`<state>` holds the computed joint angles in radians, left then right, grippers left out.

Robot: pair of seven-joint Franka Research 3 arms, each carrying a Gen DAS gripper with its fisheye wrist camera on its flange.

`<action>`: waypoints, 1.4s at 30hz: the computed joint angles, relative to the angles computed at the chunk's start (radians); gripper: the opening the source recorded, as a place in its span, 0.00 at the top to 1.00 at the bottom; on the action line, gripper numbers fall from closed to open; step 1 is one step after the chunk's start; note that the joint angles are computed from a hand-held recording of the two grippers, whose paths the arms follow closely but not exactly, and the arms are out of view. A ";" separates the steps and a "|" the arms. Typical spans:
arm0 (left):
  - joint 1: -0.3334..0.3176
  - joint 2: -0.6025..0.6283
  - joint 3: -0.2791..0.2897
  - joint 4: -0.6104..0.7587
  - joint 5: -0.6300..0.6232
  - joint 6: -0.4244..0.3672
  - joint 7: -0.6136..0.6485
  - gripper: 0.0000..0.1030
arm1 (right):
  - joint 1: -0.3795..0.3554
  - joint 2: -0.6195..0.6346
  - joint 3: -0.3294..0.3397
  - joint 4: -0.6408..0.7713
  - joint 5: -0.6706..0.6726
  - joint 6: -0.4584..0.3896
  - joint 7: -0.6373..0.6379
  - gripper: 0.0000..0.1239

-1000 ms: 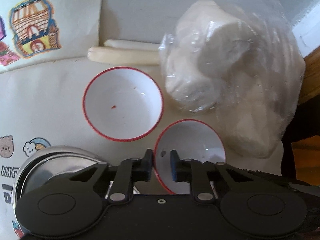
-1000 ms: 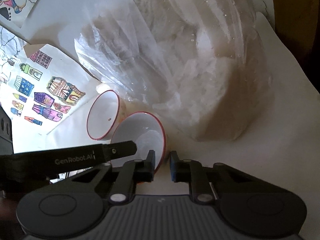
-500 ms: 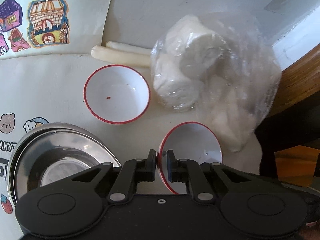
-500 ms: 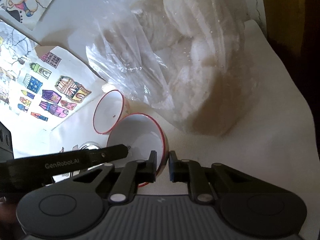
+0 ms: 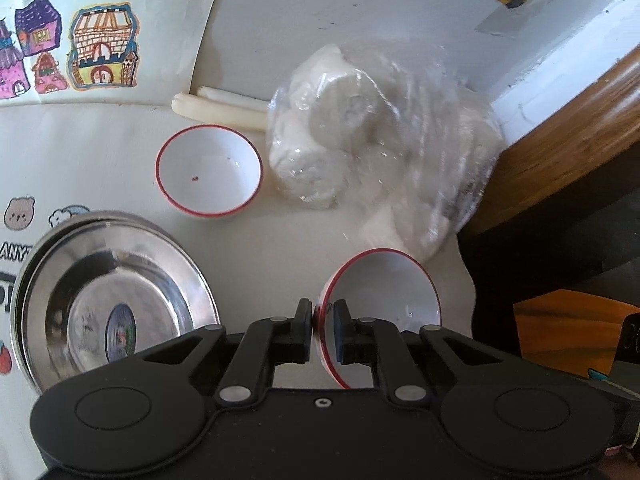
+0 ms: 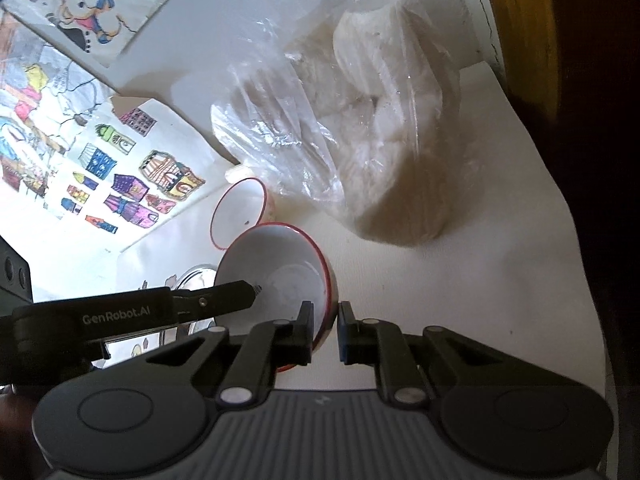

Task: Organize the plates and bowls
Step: 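Lift the white bowl with both grippers and carry it toward the steel bowl, then lower the white bowl into the steel bowl with both grippers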

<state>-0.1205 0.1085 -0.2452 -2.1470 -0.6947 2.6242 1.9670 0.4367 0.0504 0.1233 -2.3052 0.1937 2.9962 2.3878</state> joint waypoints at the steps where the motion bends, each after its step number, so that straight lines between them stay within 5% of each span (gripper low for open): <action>1: 0.001 -0.012 -0.001 -0.011 -0.007 -0.002 0.004 0.89 | 0.000 -0.010 0.002 -0.008 0.005 -0.003 -0.006 0.89; 15: -0.053 -0.140 0.051 -0.140 -0.079 -0.050 -0.016 0.89 | 0.008 -0.135 0.030 -0.092 0.161 -0.086 -0.195 0.89; 29: -0.081 -0.216 0.090 -0.233 0.016 -0.140 -0.121 0.89 | 0.057 -0.191 0.032 -0.129 0.339 -0.196 -0.356 0.89; 42: -0.075 -0.190 0.089 -0.225 0.108 -0.181 -0.214 0.89 | 0.053 -0.164 0.037 -0.098 0.363 -0.256 -0.411 0.89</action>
